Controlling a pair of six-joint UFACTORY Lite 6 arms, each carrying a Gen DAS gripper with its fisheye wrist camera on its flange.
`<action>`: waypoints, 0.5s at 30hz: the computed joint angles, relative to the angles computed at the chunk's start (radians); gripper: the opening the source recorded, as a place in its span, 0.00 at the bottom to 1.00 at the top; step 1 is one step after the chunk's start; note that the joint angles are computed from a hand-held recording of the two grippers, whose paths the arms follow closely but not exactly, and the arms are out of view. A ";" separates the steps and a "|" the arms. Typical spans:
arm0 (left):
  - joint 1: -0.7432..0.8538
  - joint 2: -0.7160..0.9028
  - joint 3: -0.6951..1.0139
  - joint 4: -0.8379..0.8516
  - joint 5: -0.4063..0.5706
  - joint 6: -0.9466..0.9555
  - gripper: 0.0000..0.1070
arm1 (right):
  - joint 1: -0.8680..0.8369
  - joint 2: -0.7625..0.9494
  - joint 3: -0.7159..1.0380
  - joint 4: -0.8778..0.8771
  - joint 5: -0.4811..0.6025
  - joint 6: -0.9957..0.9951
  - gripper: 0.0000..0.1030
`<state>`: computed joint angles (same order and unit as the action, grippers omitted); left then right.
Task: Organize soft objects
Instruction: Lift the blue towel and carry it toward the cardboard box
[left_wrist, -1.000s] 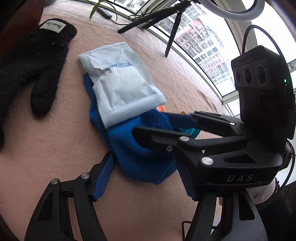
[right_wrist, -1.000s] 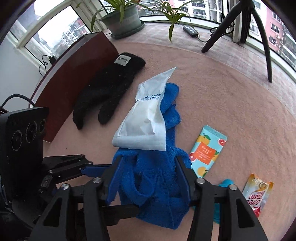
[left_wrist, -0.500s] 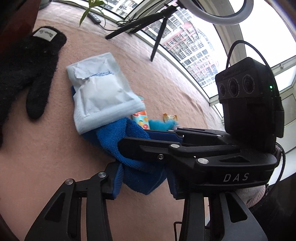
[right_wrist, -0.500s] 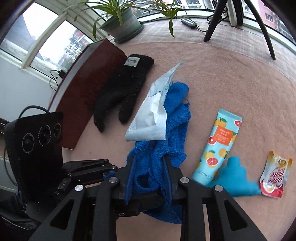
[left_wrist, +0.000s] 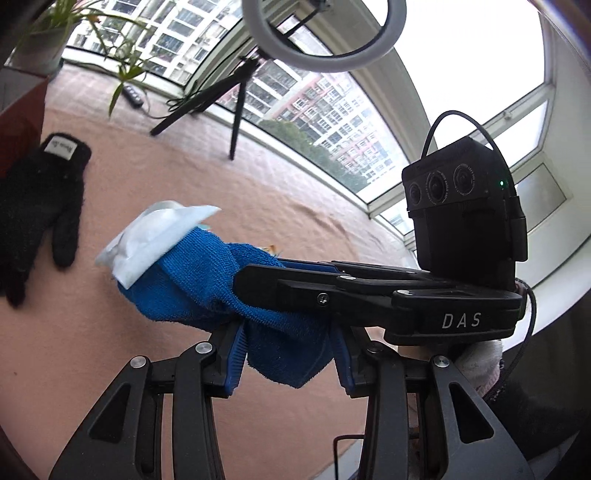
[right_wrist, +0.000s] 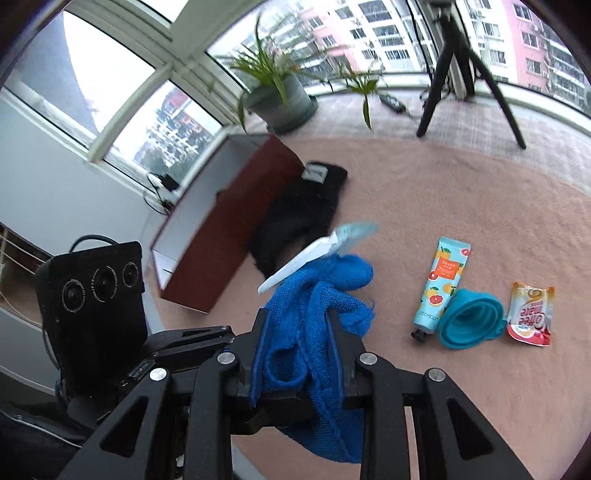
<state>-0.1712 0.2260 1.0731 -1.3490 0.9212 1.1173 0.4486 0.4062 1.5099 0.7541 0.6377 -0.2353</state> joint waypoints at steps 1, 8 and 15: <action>0.003 -0.017 -0.006 0.000 0.009 -0.004 0.35 | 0.004 -0.019 -0.007 -0.007 -0.003 0.015 0.25; 0.014 -0.085 -0.027 0.004 0.022 -0.009 0.35 | 0.031 -0.073 -0.006 -0.064 -0.021 0.081 0.25; 0.043 -0.141 0.000 0.006 0.057 -0.014 0.35 | 0.066 -0.110 0.066 -0.174 -0.020 0.189 0.25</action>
<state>-0.1281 0.0850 1.0730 -1.3425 0.9780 1.1030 0.5143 0.2962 1.5755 0.5805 0.6182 -0.0462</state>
